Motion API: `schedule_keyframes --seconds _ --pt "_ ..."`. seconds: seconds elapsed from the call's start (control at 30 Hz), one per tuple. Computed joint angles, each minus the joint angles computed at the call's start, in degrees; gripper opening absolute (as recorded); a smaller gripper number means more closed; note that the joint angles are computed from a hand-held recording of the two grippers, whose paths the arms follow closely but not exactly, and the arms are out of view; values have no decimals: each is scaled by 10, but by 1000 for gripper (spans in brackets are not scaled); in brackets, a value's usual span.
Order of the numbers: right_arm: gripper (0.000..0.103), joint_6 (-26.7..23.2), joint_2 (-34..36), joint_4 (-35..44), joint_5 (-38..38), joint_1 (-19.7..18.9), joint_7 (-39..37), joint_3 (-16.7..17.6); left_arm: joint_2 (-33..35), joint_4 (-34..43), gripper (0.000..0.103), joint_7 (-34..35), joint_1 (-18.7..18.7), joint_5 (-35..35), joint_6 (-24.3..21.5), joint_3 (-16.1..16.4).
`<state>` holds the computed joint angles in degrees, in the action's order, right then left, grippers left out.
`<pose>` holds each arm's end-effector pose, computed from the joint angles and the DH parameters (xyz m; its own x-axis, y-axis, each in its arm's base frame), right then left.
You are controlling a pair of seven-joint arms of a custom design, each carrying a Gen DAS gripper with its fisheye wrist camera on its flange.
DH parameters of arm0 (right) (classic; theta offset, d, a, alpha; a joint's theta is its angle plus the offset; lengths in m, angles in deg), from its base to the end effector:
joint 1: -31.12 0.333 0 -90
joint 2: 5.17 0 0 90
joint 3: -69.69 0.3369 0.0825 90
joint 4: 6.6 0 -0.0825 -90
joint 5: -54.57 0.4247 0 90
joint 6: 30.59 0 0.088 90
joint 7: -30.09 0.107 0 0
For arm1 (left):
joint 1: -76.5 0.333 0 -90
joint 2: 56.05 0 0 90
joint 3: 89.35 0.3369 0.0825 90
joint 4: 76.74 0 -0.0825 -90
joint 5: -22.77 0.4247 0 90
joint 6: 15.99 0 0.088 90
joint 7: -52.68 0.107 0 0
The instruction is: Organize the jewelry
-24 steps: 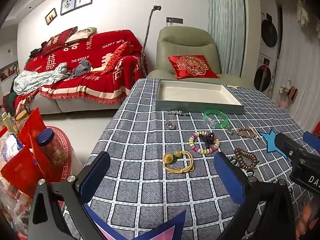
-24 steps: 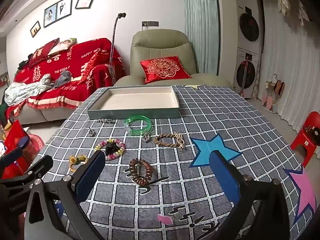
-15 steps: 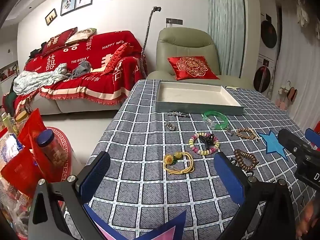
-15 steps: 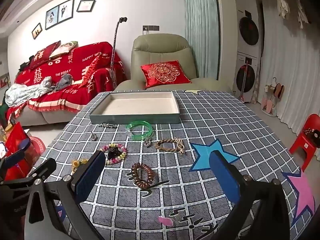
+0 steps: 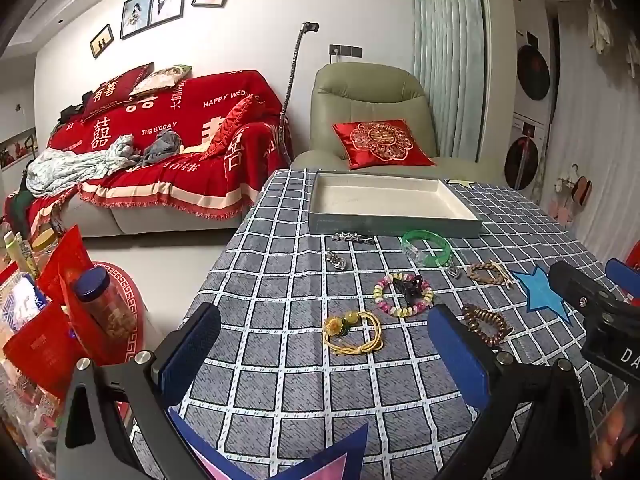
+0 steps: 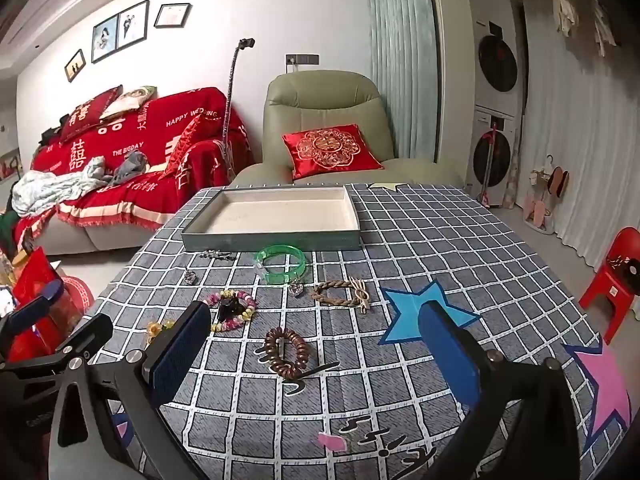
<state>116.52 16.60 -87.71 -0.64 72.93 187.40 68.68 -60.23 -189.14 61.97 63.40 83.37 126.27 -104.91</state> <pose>0.5728 0.5150 0.5791 0.1700 -0.9854 -0.0048 -0.4799 -0.0785 -0.8738 0.5400 -0.3042 0.5774 0.2064 -0.9782 0.0249 -0.5084 -0.1289 -0.8514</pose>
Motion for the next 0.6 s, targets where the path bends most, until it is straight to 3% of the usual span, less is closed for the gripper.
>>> schedule_keyframes --seconds 0.6 --pt "103 7 8 4 8 0 -2 -3 -1 -1 103 10 2 -9 6 2"
